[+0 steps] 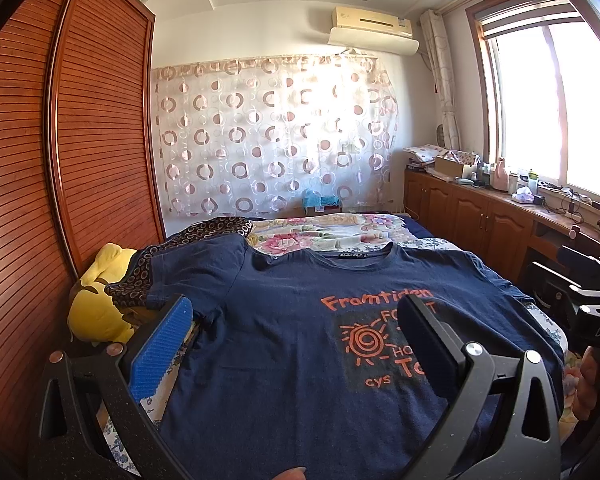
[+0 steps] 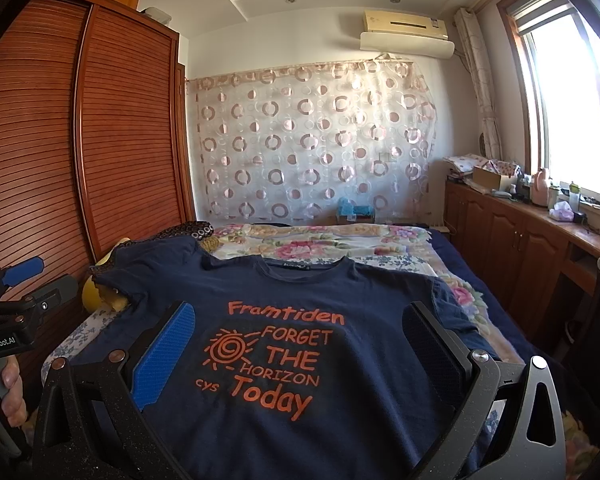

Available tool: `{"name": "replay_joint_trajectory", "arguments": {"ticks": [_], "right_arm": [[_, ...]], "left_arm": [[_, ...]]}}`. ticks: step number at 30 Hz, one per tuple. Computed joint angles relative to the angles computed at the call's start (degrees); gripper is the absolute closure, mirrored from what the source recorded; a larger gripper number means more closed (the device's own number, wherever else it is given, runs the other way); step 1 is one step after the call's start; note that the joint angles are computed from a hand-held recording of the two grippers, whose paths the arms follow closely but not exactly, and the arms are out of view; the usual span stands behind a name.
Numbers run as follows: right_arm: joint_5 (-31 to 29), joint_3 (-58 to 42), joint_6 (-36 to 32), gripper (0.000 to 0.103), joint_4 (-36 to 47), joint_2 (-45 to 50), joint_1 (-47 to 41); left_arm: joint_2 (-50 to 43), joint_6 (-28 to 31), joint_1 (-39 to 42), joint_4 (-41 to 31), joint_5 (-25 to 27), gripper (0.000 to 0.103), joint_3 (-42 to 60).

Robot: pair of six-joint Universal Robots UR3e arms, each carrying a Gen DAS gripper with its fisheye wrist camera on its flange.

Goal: Fold small clothes

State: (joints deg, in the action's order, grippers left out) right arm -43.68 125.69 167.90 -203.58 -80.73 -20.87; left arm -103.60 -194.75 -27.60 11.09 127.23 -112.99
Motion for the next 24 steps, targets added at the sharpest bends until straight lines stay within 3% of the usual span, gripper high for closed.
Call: {"name": "replay_joint_trajectory", "arguments": {"ticks": [14, 15, 19, 24], "right_arm": [[0.4, -0.4, -0.2, 0.000, 0.5, 0.3, -0.1], [0.4, -0.8, -0.3, 0.000, 0.5, 0.9, 0.1], [-0.2, -3.4, -1.0, 0.000, 1.9, 3.9, 1.5], [-1.1, -9.0, -2.4, 0.000, 5.0, 8.7, 4.2]], "left_arm": [[-0.1, -0.3, 0.1, 0.3, 0.3, 0.001, -0.1], [1.3, -0.6, -1.2, -3.5, 0.3, 0.001, 2.3], [1.6, -1.1, 0.6, -5.0, -0.7, 0.001, 2.1], [5.0, -1.9, 8.1, -5.9, -8.3, 0.001, -3.3]]}}
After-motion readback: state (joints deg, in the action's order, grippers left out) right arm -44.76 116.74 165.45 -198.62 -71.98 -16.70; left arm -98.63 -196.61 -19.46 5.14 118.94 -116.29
